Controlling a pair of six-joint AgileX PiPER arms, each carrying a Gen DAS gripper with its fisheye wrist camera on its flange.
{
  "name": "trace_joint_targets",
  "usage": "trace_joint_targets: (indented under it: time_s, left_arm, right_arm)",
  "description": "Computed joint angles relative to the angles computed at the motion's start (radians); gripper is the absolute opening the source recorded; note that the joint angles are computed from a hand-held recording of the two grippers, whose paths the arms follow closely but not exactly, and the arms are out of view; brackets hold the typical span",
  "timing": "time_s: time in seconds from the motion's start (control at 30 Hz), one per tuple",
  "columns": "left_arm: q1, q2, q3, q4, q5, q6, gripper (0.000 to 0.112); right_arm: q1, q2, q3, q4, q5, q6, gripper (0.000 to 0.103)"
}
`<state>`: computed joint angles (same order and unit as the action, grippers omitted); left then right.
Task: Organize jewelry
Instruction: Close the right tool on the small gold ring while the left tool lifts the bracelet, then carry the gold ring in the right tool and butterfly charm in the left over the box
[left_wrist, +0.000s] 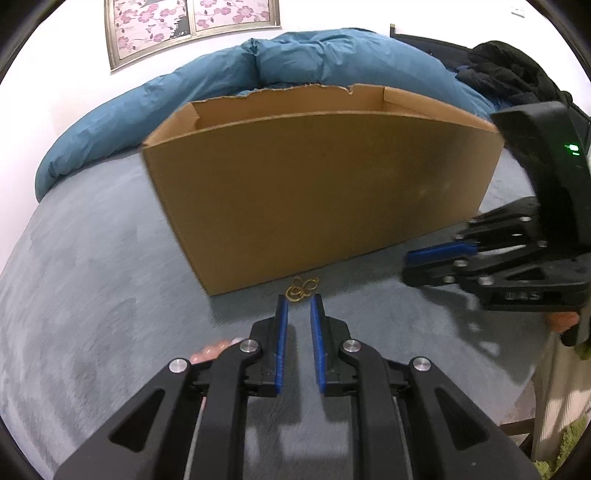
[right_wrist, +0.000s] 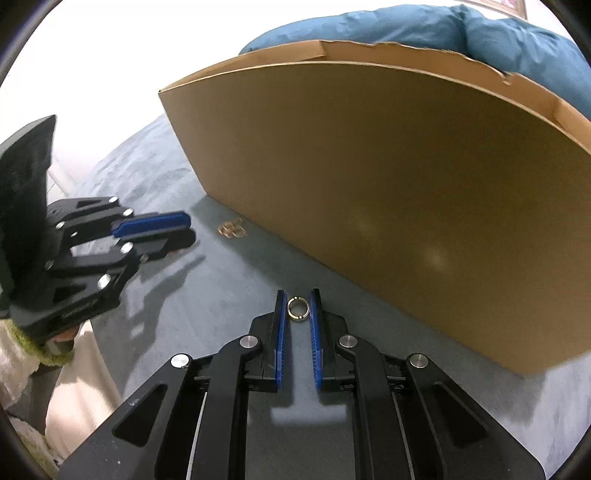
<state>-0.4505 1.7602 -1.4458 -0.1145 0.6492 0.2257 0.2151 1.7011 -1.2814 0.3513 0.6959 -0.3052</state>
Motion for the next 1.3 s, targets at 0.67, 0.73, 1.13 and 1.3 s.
trace_joint_targets:
  time_s: [0.67, 0.73, 1.13, 1.3]
  left_arm:
    - [-0.021, 0.091, -0.096, 0.065, 0.072, -0.003, 0.019]
    - [-0.017, 0.100, -0.110, 0.048, 0.088, 0.006, 0.019]
    - [0.008, 0.167, -0.218, -0.005, 0.149, 0.063, 0.013]
    - [0.005, 0.150, -0.188, -0.006, 0.135, 0.061, 0.013]
  right_arm:
    - [-0.145, -0.073, 0.112, 0.170, 0.023, -0.202, 0.010]
    - [-0.142, -0.070, 0.095, 0.164, 0.033, -0.188, 0.010]
    - [-0.164, -0.072, 0.094, 0.191, 0.043, -0.208, 0.010]
    - [-0.168, -0.076, 0.091, 0.190, 0.050, -0.208, 0.010]
